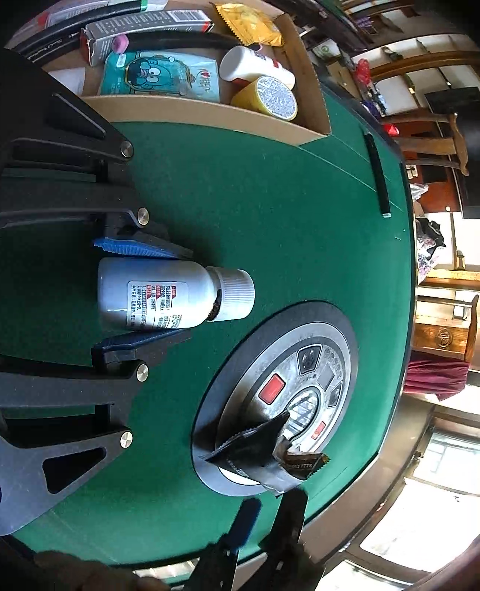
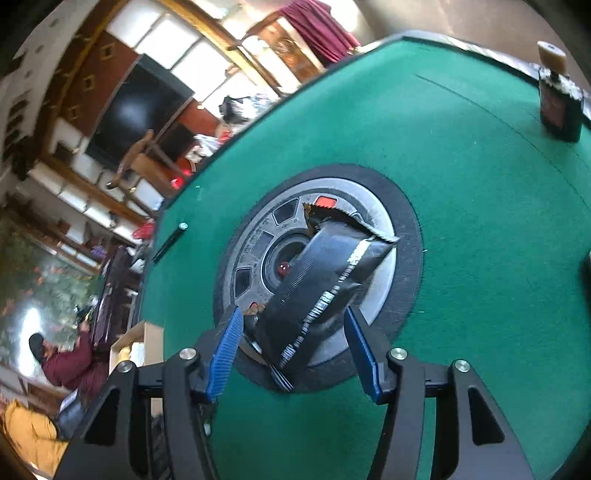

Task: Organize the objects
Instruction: 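Grasp the white medicine bottle with the left gripper while the right gripper grasps the black pouch, then lift the medicine bottle and black pouch and carry both toward the tray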

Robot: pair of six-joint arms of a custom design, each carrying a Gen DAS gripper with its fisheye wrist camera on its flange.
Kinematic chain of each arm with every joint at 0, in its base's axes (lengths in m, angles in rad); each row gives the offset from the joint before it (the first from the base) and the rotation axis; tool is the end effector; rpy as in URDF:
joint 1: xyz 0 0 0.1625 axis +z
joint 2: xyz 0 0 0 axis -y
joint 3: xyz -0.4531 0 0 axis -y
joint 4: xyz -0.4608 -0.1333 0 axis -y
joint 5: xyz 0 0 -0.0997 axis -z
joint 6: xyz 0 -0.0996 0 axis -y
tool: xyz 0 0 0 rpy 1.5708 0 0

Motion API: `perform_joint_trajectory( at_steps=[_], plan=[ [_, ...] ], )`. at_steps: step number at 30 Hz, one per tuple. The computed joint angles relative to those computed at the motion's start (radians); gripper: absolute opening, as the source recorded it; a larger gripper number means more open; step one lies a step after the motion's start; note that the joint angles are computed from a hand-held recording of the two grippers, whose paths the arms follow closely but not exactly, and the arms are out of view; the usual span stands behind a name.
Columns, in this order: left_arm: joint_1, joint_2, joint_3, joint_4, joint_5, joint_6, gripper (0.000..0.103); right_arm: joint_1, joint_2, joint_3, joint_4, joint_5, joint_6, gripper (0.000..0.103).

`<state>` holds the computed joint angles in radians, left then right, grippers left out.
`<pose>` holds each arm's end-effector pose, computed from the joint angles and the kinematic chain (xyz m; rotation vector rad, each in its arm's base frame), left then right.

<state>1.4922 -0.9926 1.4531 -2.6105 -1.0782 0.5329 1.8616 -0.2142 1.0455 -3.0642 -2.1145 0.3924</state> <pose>0.1177 -0.8036 0.3183 0.5692 2.4204 -0.5795 0.3319 -0.8237 -0.0876 -0.3867 -2.6240 1.1016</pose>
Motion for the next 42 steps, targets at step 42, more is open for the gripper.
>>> perform_joint_trajectory(
  at_steps=[42],
  plan=[
    [-0.006, -0.038, 0.049, -0.093, -0.043, 0.026, 0.034, 0.039, 0.065, -0.062, -0.05, 0.062, -0.367, 0.023]
  ],
)
